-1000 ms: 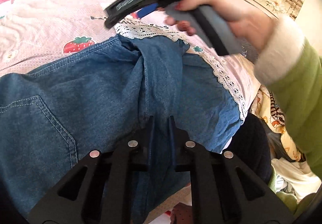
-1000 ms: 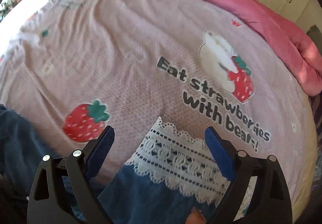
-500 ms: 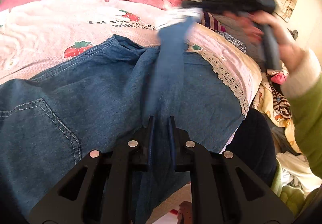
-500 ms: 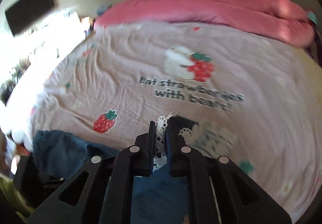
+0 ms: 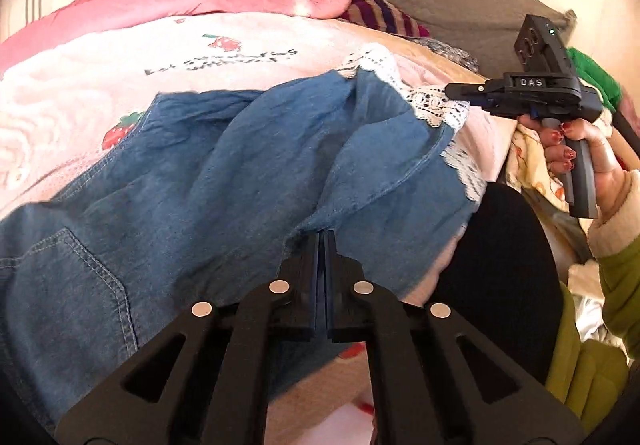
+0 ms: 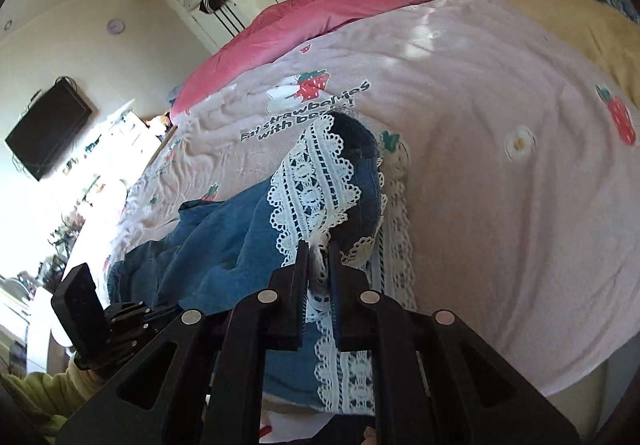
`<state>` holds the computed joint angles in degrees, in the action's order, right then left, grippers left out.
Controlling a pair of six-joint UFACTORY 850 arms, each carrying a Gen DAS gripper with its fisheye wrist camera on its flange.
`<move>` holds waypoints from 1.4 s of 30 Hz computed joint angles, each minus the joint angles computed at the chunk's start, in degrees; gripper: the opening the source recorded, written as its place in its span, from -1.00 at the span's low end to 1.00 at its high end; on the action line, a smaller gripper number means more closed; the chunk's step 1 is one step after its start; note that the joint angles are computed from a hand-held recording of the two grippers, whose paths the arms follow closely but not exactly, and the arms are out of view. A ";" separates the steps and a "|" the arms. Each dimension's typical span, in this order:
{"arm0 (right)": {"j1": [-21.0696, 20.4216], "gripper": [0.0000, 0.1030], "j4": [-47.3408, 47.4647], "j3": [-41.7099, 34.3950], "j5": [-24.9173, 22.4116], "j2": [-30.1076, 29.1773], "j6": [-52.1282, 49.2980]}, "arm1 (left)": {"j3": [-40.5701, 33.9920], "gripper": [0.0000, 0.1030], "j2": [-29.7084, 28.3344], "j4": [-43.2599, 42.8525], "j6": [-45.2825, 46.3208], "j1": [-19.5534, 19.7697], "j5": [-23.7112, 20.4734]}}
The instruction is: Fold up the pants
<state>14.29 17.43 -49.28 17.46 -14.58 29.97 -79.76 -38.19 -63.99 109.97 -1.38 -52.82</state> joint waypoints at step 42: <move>4.75 -0.30 4.96 9.63 -1.02 5.79 -1.14 | 9.27 -0.83 5.04 -1.77 23.02 1.58 9.99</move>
<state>19.04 22.39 -39.65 16.44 -8.79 28.83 -70.49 -33.16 -65.76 132.99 0.20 -42.84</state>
